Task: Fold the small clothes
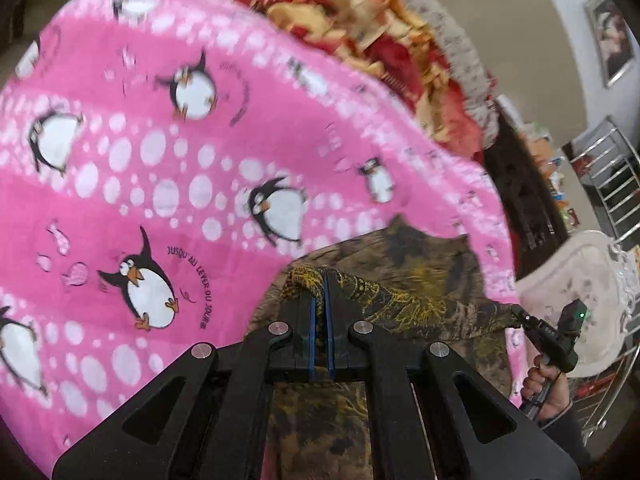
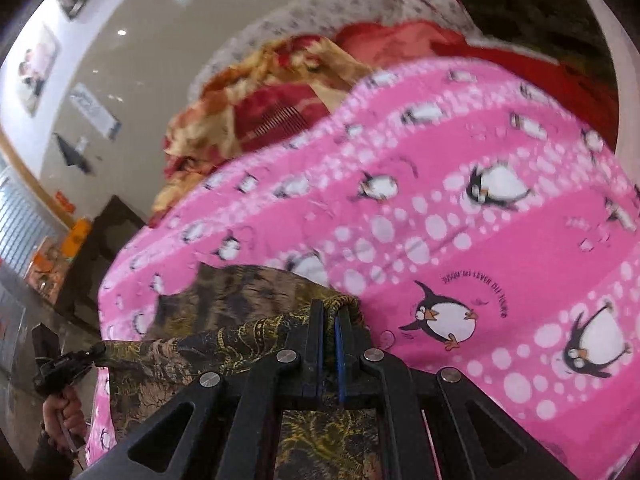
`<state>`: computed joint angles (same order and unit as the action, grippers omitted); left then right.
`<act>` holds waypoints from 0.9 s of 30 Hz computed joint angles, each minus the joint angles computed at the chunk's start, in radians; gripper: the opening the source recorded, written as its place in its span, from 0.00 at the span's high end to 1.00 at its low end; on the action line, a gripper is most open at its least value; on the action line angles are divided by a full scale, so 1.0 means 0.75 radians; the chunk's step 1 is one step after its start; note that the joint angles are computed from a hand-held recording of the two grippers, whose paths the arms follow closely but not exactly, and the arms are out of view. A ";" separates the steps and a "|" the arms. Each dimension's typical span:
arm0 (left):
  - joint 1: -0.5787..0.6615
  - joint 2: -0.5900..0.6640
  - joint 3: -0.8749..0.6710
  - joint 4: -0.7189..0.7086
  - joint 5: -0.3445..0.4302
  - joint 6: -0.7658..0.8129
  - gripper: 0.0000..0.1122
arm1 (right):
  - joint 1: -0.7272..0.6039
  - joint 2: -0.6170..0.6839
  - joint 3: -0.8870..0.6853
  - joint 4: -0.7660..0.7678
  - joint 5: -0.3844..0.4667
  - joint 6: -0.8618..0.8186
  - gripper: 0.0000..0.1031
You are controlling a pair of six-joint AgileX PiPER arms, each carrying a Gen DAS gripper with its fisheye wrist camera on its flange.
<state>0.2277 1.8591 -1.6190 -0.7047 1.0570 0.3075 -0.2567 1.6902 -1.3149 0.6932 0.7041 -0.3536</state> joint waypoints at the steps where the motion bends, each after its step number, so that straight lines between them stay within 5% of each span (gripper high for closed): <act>1: -0.013 0.024 0.000 0.041 -0.019 -0.032 0.98 | 0.005 0.027 -0.015 -0.023 0.004 0.019 0.96; 7: 0.008 -0.011 0.132 0.057 -0.071 -0.042 0.92 | -0.029 0.154 -0.073 0.061 0.061 0.023 0.94; 9: 0.001 -0.084 0.180 0.149 -0.117 -0.112 0.76 | -0.065 0.172 -0.104 0.097 0.134 0.018 0.93; 11: -0.001 -0.168 0.221 0.197 -0.148 -0.127 0.75 | -0.094 0.149 -0.102 0.143 0.186 -0.012 0.88; 14: -0.090 -0.333 0.294 0.362 -0.254 -0.218 0.75 | -0.148 0.029 -0.045 0.174 0.178 -0.048 0.60; 18: -0.312 -0.433 0.390 0.402 -0.350 -0.198 0.75 | -0.086 -0.162 0.022 0.043 0.087 -0.043 0.57; 23: -0.502 -0.291 0.468 0.752 -0.490 -0.481 0.75 | 0.319 -0.111 -0.073 -0.471 0.203 0.153 0.60; 27: -0.427 -0.391 0.769 0.547 -0.775 -0.276 0.79 | 0.480 0.047 -0.084 -0.820 0.214 0.403 0.60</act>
